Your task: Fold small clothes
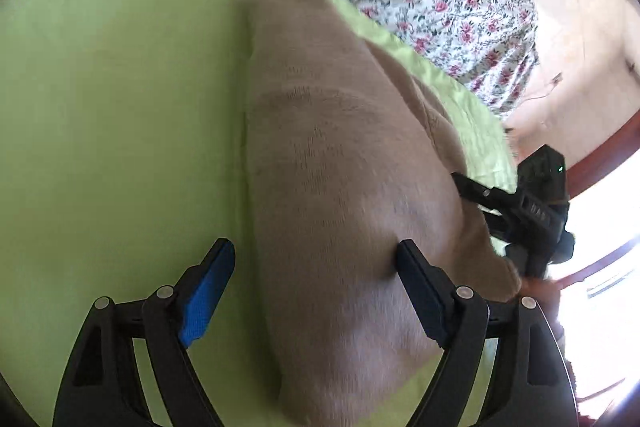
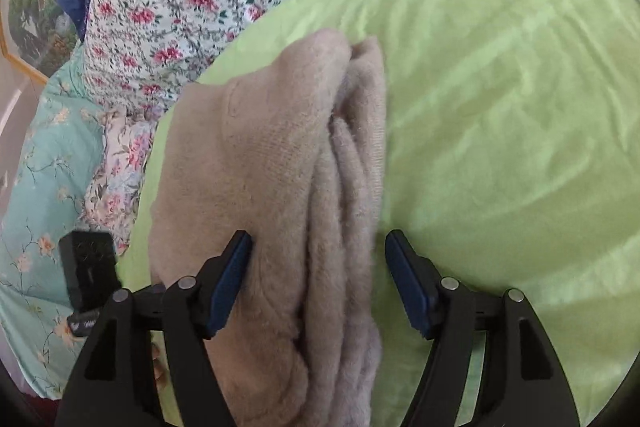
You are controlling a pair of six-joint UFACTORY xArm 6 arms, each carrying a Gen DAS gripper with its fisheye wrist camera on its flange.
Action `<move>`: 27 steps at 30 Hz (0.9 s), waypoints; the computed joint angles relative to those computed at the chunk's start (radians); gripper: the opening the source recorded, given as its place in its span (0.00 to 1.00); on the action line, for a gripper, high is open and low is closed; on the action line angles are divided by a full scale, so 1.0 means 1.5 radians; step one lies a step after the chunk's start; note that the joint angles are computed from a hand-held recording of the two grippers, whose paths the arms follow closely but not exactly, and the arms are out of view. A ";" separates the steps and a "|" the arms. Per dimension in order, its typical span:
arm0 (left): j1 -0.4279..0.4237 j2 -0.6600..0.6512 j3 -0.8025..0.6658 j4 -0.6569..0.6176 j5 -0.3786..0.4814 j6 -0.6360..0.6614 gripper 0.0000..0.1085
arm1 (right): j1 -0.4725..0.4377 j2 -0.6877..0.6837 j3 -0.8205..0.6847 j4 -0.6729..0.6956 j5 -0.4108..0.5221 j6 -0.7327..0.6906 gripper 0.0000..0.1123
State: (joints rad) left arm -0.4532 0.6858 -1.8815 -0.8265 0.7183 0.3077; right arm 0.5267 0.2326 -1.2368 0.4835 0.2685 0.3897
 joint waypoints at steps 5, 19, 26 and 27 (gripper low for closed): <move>-0.004 0.055 -0.071 -0.029 0.004 0.040 0.61 | 0.008 0.025 -0.050 -0.107 0.052 0.082 0.37; 0.055 -0.368 0.432 -0.163 -0.101 0.286 0.38 | 0.178 0.091 -0.140 -0.158 -0.071 0.152 0.31; 0.122 -0.487 0.596 -0.164 -0.110 0.305 0.39 | 0.209 0.200 -0.252 -0.145 -0.004 0.165 0.33; 0.127 -0.482 0.608 -0.148 -0.111 0.290 0.41 | 0.210 0.203 -0.253 -0.157 -0.009 0.182 0.35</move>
